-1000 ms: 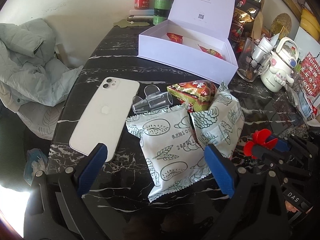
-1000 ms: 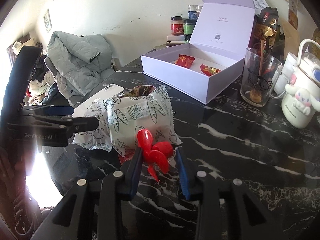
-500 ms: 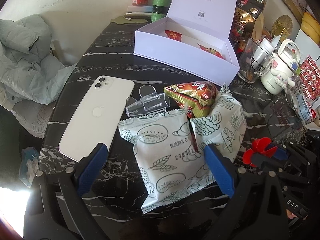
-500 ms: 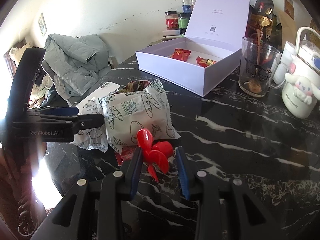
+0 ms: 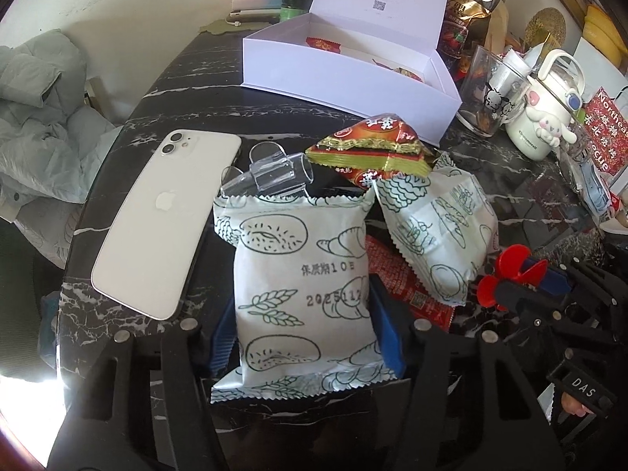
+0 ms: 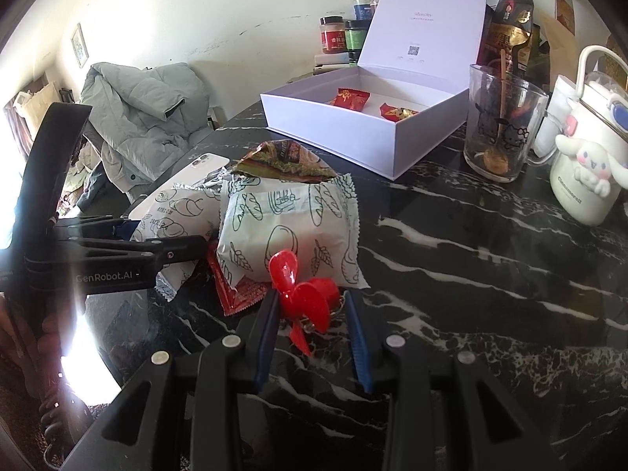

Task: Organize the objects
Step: 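Grasp the white patterned bag with the left gripper while the right grasps the red pinwheel, then lift the white bag with the left gripper while the right holds the red pinwheel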

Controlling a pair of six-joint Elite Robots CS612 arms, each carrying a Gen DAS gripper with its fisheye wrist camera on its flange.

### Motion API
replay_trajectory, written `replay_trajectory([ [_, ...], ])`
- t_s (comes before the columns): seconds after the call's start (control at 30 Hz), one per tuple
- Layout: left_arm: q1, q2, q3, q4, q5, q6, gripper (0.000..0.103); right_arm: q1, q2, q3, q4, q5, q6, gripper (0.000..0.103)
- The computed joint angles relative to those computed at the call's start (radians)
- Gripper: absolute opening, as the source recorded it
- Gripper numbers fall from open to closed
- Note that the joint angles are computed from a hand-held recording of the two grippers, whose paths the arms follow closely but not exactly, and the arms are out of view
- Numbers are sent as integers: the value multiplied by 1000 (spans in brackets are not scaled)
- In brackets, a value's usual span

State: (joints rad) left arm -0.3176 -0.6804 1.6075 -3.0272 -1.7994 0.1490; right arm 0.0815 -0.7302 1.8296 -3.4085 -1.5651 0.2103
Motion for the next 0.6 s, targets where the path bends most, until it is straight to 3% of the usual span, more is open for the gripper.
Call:
replay_trajectory([
  [0.6, 14, -59, 68, -66, -44, 14, 57, 17, -34, 34, -66, -31, -31, 34],
])
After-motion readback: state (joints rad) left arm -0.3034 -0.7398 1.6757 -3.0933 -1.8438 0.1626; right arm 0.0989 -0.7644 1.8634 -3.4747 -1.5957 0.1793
